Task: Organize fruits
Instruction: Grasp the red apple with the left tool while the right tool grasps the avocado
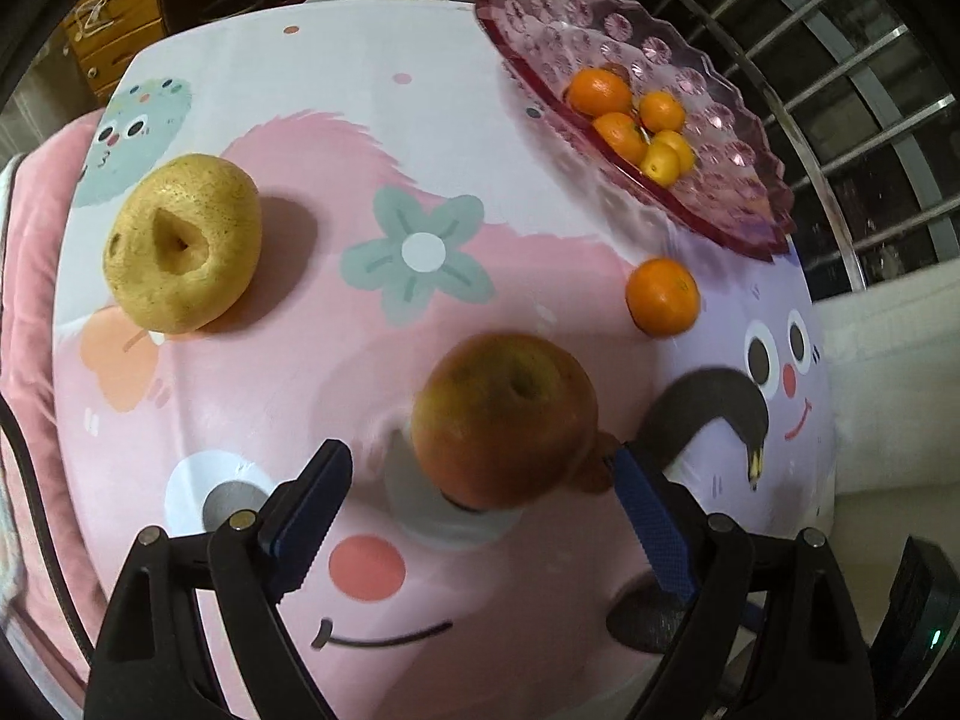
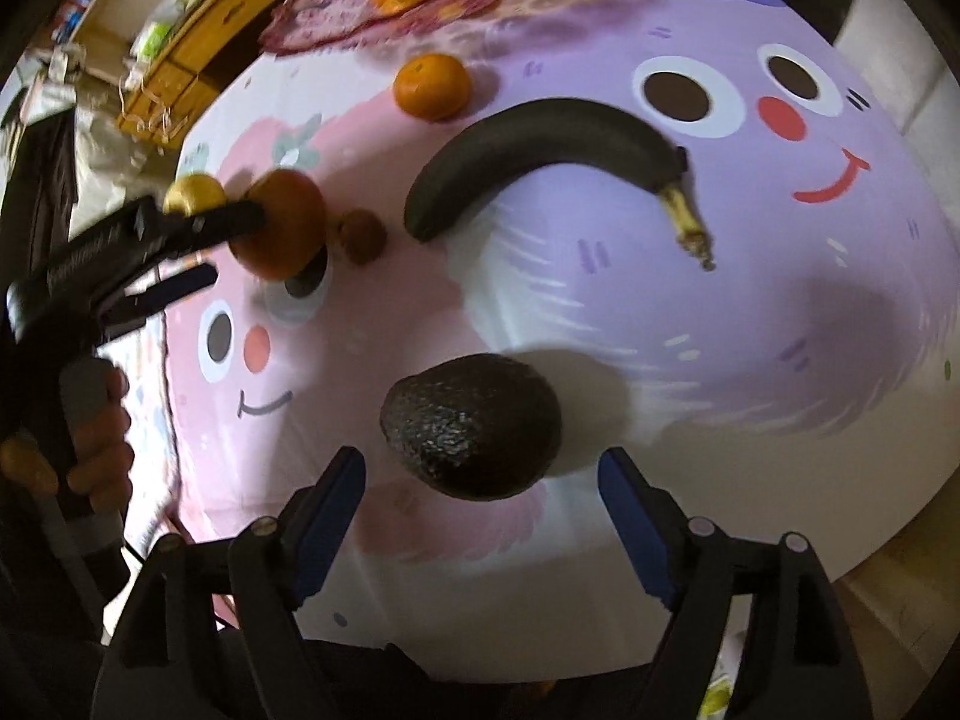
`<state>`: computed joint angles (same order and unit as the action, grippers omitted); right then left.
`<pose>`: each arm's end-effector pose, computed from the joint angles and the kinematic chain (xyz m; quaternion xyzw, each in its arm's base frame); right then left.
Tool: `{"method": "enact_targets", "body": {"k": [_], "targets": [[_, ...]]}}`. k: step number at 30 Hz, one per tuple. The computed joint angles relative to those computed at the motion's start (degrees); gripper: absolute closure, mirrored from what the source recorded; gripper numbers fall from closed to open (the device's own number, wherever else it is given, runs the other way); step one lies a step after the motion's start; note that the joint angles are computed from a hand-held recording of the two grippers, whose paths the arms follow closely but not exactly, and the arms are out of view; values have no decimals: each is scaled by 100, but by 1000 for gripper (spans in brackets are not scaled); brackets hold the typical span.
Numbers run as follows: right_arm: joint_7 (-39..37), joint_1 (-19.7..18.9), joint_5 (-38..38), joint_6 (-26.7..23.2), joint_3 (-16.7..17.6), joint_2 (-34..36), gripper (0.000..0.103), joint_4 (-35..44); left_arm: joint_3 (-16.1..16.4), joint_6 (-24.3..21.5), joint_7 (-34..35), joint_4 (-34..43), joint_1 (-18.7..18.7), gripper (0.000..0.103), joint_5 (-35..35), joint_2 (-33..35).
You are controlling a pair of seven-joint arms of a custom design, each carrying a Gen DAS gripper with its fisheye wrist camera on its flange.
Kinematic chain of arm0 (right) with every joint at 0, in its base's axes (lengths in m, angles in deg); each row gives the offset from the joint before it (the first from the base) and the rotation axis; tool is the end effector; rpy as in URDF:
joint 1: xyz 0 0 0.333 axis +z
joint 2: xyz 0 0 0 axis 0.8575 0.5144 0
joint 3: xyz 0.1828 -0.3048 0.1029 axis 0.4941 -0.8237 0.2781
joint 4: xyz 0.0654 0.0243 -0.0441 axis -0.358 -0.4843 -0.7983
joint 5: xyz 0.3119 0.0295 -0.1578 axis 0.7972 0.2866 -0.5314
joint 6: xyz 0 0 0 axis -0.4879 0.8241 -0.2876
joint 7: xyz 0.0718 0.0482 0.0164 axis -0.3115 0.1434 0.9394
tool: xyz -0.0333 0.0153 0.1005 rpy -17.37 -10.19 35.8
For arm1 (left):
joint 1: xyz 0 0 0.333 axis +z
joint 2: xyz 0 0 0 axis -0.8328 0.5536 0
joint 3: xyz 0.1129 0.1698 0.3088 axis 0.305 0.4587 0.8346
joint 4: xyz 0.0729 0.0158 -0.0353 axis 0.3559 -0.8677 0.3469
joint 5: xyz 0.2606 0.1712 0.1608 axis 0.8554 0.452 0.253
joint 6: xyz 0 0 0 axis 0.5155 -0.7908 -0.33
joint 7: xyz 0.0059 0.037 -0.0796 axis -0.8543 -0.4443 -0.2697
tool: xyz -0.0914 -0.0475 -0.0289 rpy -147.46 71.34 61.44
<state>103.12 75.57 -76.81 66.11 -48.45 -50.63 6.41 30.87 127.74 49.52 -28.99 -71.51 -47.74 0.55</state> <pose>0.6108 0.2728 0.5298 -0.7260 0.6733 0.1010 0.0966 0.6905 -0.2684 0.4838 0.7688 -0.6119 0.1830 0.0338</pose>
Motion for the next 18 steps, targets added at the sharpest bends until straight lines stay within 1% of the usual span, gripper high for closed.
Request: {"method": "enact_targets", "body": {"k": [2,4,6,9,11,12,14,18], "targets": [[-2,65,-110,25,1,28,22,30,-25,187,-13,-51,49,15,-111,54],[-27,125,-215,15,11,83,22,101,-47,271,12,-51,75,15,-177,106],[-4,219,-411,-40,-10,151,20,204,-72,275,87,26,92,15,-216,179],[218,368,-711,56,-72,214,20,285,-104,239,184,135,97,16,-267,274],[301,423,-849,67,-86,280,20,374,-92,214,224,186,78,18,-258,313],[341,443,-905,37,-91,318,20,435,-87,218,232,193,73,18,-260,320],[426,504,-1049,-107,-108,414,20,596,-78,259,220,170,72,24,-284,314],[424,620,-1297,-360,-109,530,20,800,-133,377,297,64,138,24,-426,296]]}}
